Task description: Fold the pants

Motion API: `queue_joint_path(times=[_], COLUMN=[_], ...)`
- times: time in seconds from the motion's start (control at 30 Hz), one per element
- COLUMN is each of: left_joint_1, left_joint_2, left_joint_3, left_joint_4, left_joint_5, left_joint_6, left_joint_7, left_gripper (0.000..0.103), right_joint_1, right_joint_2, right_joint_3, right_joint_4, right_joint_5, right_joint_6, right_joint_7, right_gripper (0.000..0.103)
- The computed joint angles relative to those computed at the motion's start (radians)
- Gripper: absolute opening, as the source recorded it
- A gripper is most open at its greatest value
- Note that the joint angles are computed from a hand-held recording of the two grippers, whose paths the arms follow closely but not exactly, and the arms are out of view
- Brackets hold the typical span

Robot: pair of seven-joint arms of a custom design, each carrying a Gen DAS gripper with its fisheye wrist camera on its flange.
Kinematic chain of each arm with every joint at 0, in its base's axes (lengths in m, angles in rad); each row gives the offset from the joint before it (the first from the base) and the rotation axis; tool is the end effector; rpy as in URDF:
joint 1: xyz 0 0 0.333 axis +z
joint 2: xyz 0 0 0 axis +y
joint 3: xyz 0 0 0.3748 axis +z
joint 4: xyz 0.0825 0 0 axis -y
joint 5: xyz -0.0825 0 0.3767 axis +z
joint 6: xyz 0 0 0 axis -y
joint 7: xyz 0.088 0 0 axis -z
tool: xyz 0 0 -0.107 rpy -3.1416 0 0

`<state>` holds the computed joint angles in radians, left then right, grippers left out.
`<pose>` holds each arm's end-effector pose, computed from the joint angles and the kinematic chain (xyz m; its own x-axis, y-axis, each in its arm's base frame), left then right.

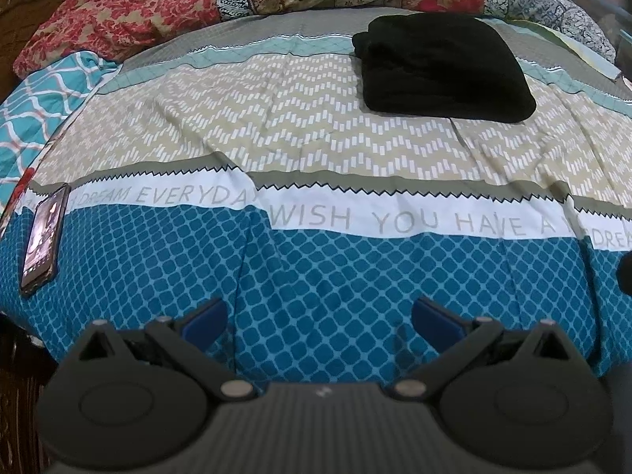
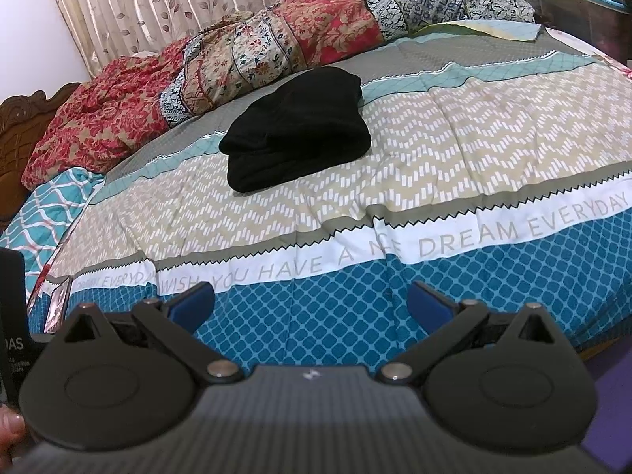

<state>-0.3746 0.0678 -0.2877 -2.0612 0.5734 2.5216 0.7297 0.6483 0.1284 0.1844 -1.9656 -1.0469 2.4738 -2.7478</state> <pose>0.4659 -0.3651 0.5070 -0.1955 -0.9770 -0.0855 -0.8276 0.2112 -0.5201 0.4176 0.4551 0.5108 -0.2510 -0.9106 -0.3282 -0.6245 0.4114 -0.6639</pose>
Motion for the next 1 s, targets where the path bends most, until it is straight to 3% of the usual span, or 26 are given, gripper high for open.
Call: queue_joint_path(times=[0.3,0.43,0.7,1.0], left_joint_1=[0.009,0.013,0.004,0.004], left_joint_2=[-0.029,-0.027,-0.027,-0.024], left_joint_3=[0.003,0.000,0.000,0.000], left_joint_4=[-0.036,-0.030,-0.021,-0.019], left_joint_5=[0.015,-0.054,0.019,0.014], left_joint_6=[0.097,0.075,0.043,0.031], left_joint_7=[-0.009,0.037,-0.014,-0.012], left_gripper=[0.103,0.103,0.103,0.103], right_joint_1=[0.001,-0.002,-0.008,-0.016], right_joint_2=[0.001,-0.002,-0.006,-0.013], right_joint_3=[-0.001,-0.002,-0.002,-0.003], right_joint_4=[0.001,-0.004,-0.012,-0.026], right_joint_5=[-0.001,0.000,-0.001,0.004], right_joint_6=[0.004,0.011,0.025,0.046], right_joint_7=[-0.003,-0.001,-0.001,-0.001], right_gripper=[0.103,0.103,0.103,0.103])
